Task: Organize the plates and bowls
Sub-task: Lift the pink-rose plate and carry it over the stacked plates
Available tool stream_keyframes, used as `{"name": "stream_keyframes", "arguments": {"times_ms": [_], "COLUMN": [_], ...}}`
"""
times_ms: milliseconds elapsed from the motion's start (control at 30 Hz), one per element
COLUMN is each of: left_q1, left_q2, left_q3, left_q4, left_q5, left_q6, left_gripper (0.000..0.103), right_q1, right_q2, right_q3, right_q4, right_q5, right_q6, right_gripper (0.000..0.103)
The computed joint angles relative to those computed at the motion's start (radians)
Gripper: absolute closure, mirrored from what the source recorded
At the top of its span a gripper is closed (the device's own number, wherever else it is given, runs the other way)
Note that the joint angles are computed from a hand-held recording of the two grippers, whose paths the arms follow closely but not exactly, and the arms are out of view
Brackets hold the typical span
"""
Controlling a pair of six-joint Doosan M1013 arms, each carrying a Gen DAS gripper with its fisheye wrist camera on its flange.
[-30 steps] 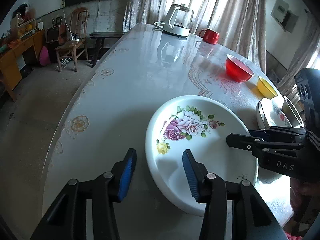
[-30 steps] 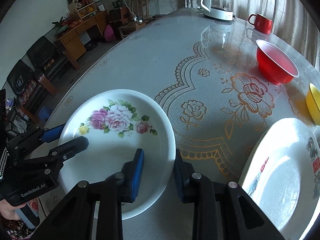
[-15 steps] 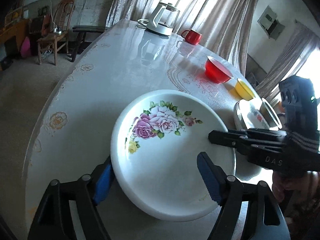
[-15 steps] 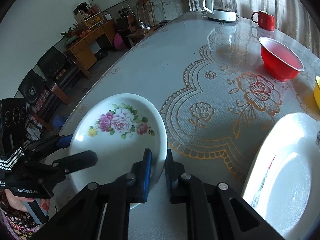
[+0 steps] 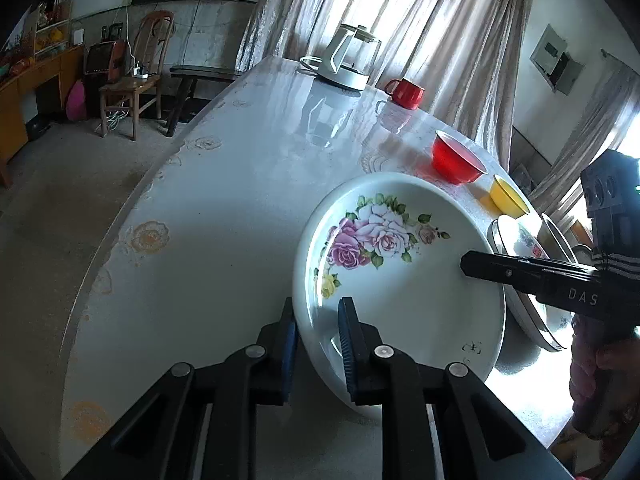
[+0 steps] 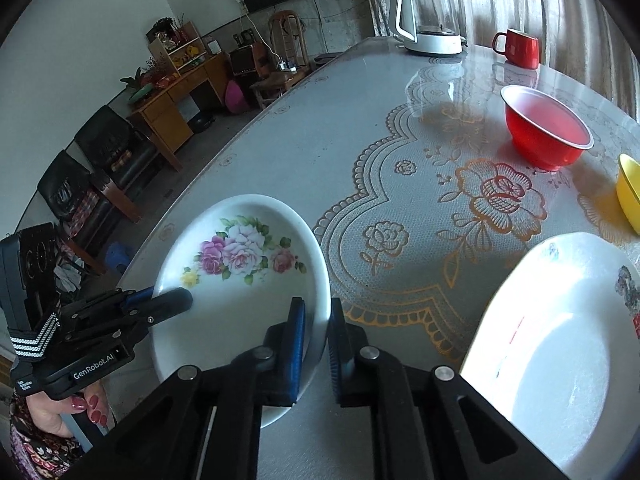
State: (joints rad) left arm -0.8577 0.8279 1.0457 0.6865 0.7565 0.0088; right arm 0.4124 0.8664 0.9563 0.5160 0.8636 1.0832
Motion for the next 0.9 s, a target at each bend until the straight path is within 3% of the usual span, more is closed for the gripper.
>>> {"name": "stream_keyframes", "arguments": {"times_ms": [200, 467, 667, 900], "left_q1": [-0.002, -0.011, -0.013, -0.012], "left_q2": [-0.003, 0.022, 0.070, 0.182], "left_q3": [-0.009, -0.093, -0.212, -0.436], "left_q4": [0.049, 0.066, 0.028, -0.117], "left_q5": [-0.033, -0.035, -0.038, 0.004], "left_q6": [-0.053, -0.013, 0.098, 0.310], "left_gripper": [0.084, 0.084, 0.084, 0.084], "right_q1": [-0.014, -0.040, -0.071, -0.121], "right_q2": [-0.025, -0.070, -0.108, -0.149], "right_q3": [0.024, 0.074, 0.111, 0.173], "right_q4": [0.018, 0.070, 0.091, 0.133], "right_q5": [-0.035, -0.075, -0.100, -0.137], "right_q6": [-0.029, -0.055, -0.069, -0.069], "right_gripper": [0.093, 0.093, 0.093, 0.093]}}
